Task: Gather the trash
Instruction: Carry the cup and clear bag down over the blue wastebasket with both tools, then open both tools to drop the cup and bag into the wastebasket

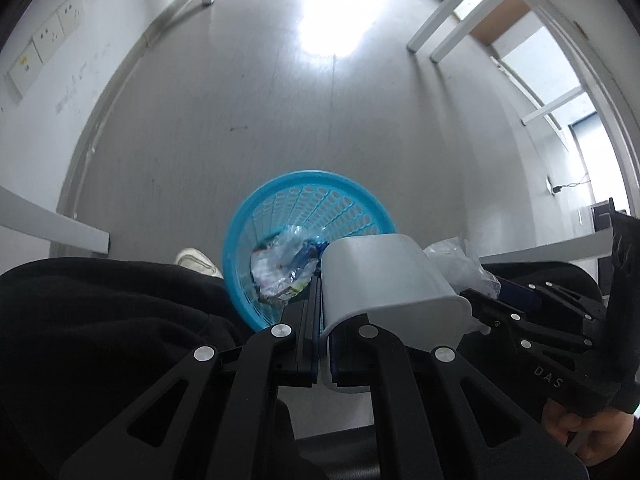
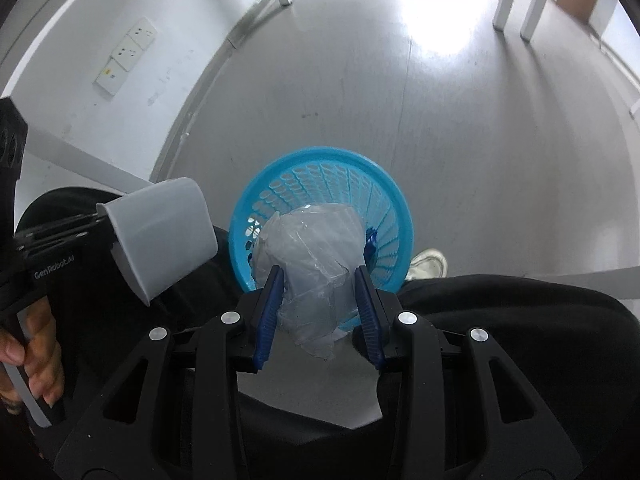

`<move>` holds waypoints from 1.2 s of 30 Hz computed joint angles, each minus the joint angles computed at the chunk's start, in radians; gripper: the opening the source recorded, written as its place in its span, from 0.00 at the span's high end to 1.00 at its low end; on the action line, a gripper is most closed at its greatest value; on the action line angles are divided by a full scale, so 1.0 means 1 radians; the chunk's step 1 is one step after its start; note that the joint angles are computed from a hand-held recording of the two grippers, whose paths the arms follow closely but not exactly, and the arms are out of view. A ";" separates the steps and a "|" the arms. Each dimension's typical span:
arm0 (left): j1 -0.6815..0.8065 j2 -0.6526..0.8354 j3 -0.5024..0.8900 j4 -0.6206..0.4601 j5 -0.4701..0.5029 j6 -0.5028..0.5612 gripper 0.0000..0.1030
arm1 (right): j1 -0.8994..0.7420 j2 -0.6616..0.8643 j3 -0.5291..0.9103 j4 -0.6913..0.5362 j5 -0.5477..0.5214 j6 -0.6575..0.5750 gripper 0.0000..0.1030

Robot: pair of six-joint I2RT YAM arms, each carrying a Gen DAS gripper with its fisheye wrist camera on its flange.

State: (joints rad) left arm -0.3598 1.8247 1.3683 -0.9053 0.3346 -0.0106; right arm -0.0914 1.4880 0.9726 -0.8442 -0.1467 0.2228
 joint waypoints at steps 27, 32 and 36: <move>-0.040 0.307 0.234 -0.016 -0.027 -0.128 0.71 | -0.092 0.341 0.063 0.153 -0.072 0.057 0.46; -0.049 0.288 0.215 -0.004 -0.044 -0.130 0.71 | -0.085 0.327 0.062 0.151 -0.063 0.050 0.44; -0.044 0.258 0.184 0.005 -0.053 -0.130 0.71 | -0.069 0.293 0.054 0.141 -0.041 0.045 0.41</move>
State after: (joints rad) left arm -0.4037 2.0823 1.5521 -0.8999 0.2819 -0.1408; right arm -0.1602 1.7807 1.0261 -0.7031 -0.1877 0.2678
